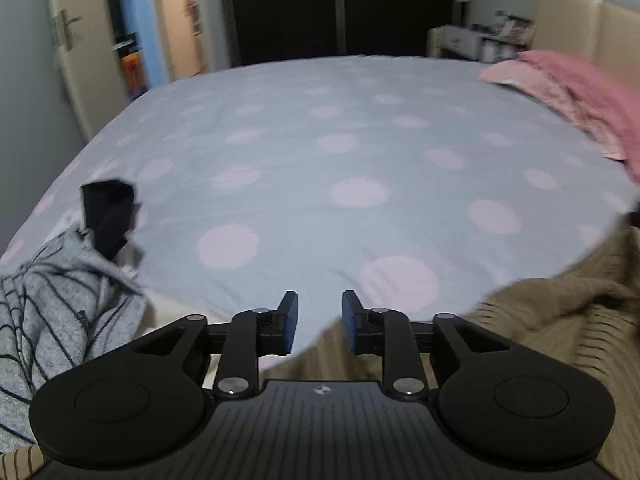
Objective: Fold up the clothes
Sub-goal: 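Lower the olive striped shirt toward the bed with both grippers, then lay the shirt flat on the bed and open both grippers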
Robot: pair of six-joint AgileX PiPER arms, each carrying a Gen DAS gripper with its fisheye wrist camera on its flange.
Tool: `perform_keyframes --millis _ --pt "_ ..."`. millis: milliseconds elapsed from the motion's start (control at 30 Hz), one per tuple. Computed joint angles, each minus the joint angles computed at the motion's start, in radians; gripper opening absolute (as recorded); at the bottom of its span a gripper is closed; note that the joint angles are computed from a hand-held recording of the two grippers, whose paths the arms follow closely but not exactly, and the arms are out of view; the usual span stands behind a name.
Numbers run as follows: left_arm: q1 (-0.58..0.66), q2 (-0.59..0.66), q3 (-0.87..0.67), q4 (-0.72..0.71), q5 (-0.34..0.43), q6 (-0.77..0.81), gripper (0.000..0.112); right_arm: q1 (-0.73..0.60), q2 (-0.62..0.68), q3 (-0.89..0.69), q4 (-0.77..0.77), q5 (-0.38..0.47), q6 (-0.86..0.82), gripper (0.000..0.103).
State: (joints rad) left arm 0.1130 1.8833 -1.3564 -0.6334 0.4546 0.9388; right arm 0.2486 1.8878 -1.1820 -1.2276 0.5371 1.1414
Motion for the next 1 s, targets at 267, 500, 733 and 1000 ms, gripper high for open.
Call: perform_keyframes --millis 267,500,733,1000 --pt "-0.121 -0.082 0.133 0.077 0.041 0.015 0.041 -0.007 -0.132 0.161 0.23 -0.272 -0.266 0.038" --pt "-0.197 0.026 0.089 0.347 0.011 -0.265 0.012 0.02 -0.011 0.129 0.125 -0.272 -0.14 0.036" --pt "-0.16 0.145 -0.155 0.28 0.106 -0.327 0.001 -0.002 0.053 0.023 0.247 -0.282 -0.199 0.004" --pt "-0.189 0.36 -0.63 0.354 0.319 -0.588 0.001 -0.037 0.128 -0.281 0.596 -0.164 -0.459 0.003"
